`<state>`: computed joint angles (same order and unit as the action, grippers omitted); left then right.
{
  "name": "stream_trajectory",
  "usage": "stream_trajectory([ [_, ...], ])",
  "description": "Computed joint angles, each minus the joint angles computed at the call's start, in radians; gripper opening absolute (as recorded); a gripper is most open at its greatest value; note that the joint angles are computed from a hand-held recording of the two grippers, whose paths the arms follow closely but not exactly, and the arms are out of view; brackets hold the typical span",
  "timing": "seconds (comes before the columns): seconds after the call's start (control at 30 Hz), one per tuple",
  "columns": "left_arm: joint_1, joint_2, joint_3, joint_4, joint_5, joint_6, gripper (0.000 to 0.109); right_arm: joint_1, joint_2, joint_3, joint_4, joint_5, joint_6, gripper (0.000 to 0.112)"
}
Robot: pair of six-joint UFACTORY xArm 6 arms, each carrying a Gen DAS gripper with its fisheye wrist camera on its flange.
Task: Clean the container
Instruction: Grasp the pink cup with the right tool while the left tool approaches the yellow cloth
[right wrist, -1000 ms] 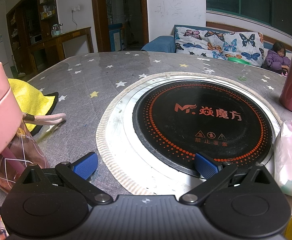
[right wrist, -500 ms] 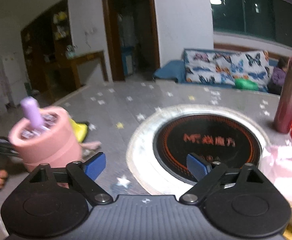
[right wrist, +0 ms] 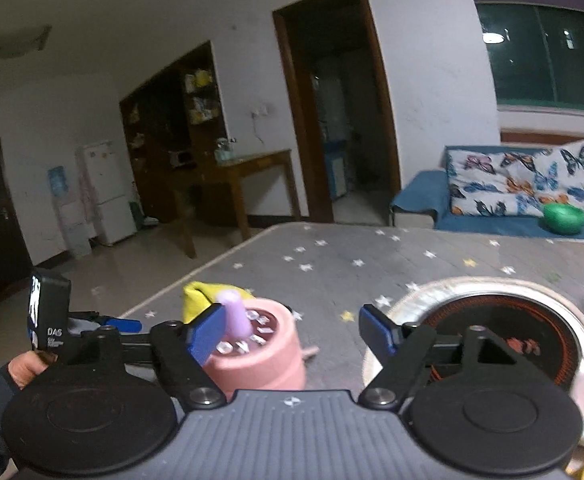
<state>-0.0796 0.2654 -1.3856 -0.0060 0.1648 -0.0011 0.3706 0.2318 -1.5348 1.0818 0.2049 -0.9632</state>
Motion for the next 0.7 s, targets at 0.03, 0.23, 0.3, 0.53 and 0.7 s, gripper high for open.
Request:
stream_trajectory([
  [0.03, -0.006, -0.013, 0.014, -0.028, -0.012, 0.025, 0.103, -0.001, 0.01, -0.013, -0.004, 0.01, 0.002, 0.07],
  [0.23, -0.033, -0.047, 0.023, -0.28, -0.025, 0.255, 0.103, 0.019, 0.076, -0.087, -0.058, 0.002, 0.04, 0.068],
  [0.3, -0.041, -0.053, 0.018, -0.354, -0.023, 0.327, 0.103, 0.026, 0.09, -0.1, -0.072, -0.005, 0.059, 0.068],
  [0.53, -0.078, -0.017, -0.04, -0.521, -0.002, 0.492, 0.103, 0.042, 0.118, -0.102, -0.151, -0.041, 0.142, 0.069],
  [0.7, -0.087, 0.021, -0.084, -0.516, 0.014, 0.495, 0.103, 0.052, 0.113, -0.078, -0.145, -0.066, 0.15, 0.075],
])
